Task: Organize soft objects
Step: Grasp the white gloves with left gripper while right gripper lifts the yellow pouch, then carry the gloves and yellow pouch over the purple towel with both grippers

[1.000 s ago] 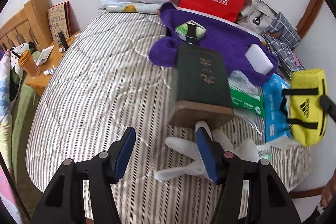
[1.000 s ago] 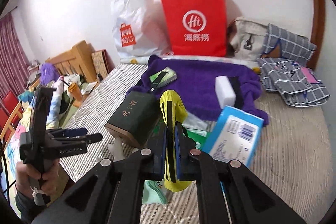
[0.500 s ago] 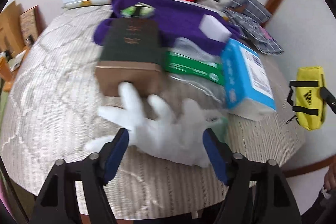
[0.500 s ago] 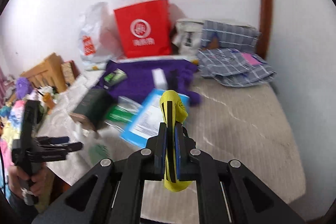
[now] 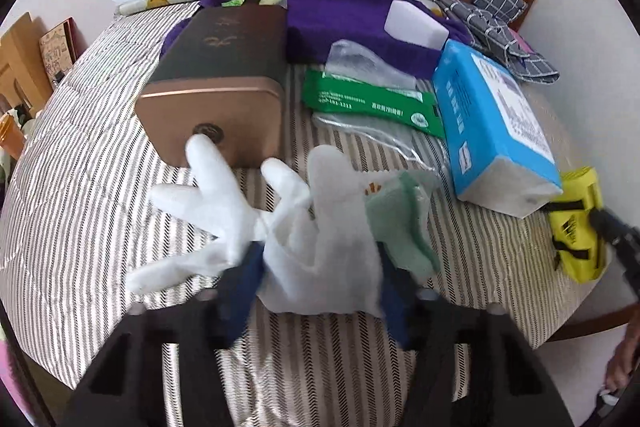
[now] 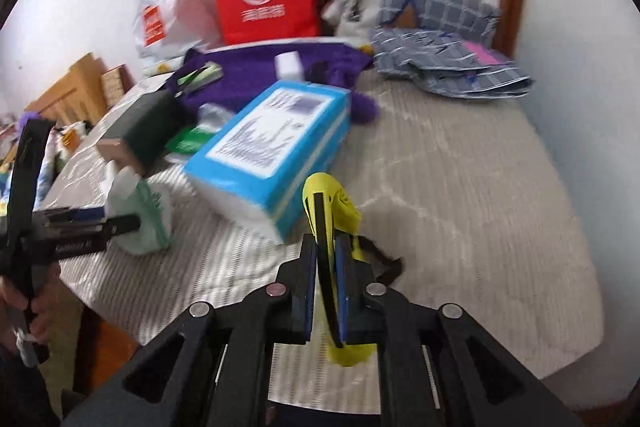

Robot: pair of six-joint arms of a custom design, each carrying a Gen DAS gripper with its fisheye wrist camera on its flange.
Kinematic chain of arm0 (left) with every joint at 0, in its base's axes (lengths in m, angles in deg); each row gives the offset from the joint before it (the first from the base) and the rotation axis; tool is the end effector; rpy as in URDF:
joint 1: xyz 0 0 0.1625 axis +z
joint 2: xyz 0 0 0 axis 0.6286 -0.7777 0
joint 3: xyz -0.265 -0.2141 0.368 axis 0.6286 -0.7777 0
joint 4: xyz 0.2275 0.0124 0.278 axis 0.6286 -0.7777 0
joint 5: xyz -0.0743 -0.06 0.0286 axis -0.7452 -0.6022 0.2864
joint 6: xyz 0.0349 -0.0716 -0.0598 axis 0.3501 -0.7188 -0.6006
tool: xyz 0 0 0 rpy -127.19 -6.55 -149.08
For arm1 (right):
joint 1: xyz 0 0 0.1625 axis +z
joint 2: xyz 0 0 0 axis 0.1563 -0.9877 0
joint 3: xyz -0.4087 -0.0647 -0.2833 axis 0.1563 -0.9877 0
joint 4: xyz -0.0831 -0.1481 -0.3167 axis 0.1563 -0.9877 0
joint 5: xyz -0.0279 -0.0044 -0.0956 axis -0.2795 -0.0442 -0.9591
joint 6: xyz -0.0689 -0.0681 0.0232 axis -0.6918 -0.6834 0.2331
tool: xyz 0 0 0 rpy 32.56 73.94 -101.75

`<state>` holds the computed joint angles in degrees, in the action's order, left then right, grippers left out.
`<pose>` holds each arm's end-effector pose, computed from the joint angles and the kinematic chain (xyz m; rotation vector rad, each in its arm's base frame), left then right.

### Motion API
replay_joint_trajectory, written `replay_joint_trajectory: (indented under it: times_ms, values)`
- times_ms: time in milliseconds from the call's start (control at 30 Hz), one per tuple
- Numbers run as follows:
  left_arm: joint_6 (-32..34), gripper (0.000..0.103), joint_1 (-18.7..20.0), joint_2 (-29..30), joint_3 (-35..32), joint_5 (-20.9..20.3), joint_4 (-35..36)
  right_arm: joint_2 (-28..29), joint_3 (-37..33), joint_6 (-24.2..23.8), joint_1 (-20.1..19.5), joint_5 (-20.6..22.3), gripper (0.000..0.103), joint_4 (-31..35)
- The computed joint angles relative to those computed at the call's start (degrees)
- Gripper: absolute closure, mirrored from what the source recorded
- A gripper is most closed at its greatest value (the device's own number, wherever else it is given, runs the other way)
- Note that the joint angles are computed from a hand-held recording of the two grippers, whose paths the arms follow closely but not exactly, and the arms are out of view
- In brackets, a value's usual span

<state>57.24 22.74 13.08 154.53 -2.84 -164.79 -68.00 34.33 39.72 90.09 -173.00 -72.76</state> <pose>-0.1813 -0.7744 0.1716 0.0439 2.3765 -0.6984 0.2144 -0.7885 0.2148 0.7076 -2.4047 0.6012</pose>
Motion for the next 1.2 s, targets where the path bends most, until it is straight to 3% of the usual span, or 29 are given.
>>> replay_joint_trajectory:
  times_ms: [67, 100, 167, 267, 367, 433, 500, 633, 667, 700, 733, 833, 933, 1200]
  values:
    - [-0.48, 0.083, 0.33, -0.71, 0.27, -0.44, -0.31, 0.53, 0.0, -0.62, 0.09, 0.02, 0.09, 0.46]
    - [-0.54, 0.084, 0.46, -1.2, 0.8, -0.81, -0.88, 0.67, 0.1, -0.79, 0.1, 0.15, 0.089, 0.46]
    - [0.26, 0.087, 0.59, -2.07, 1.74, -1.67, -2.28, 0.8, 0.11, -0.77, 0.01, 0.34, 0.081, 1.36]
    - [0.14, 0.087, 0.36, -3.01, 2.84, -0.53, -3.31, 0.81, -0.45, -0.63, -0.2, 0.75, 0.055, 4.58]
    - [-0.8, 0.087, -0.06, -3.71, 3.23, 1.65, -2.55, 0.98, 0.47, -2.28, 0.02, -0.93, 0.044, 2.82]
    - [-0.94, 0.087, -0.26, -4.15, 3.83, 2.64, -3.13, 1.09, 0.65, -2.62, -0.08, -1.41, 0.03, 2.08]
    - [-1.24, 0.087, -0.19, -4.56, 4.25, 2.41, -3.52, 1.57, 0.97, -2.84, -0.18, -2.47, 0.029, -0.32]
    - [-1.3, 0.087, -0.09, -4.7, 4.75, 2.12, -4.09, 2.91, 0.06, -2.8, -0.5, -4.81, 0.03, -0.37]
    - [-1.15, 0.087, -0.08, -4.71, 4.89, 1.91, -4.45, 3.32, -0.23, -2.66, -0.5, -5.75, 0.039, -0.59]
    - [-0.99, 0.087, -0.11, -4.72, 5.03, 1.83, -4.77, 3.52, -0.42, -2.29, -0.52, -6.55, 0.056, -0.22]
    - [-0.86, 0.087, -0.14, -4.68, 5.02, 1.8, -4.85, 3.46, -0.56, -1.98, -0.56, -6.58, 0.067, 0.5]
    - [-0.58, 0.087, -0.3, -4.74, 4.9, 1.73, -4.89, 2.75, -0.21, -1.45, -0.53, -5.57, 0.081, 0.55]
    - [-0.06, 0.087, -0.62, -5.18, 5.02, 1.4, -5.91, 2.34, -0.88, -1.35, 0.04, -6.17, 0.086, 0.94]
    - [3.55, 0.088, -2.11, -6.63, 4.84, 1.61, -9.5, 0.98, -4.2, 0.56, 1.46, -2.76, 0.088, 2.62]
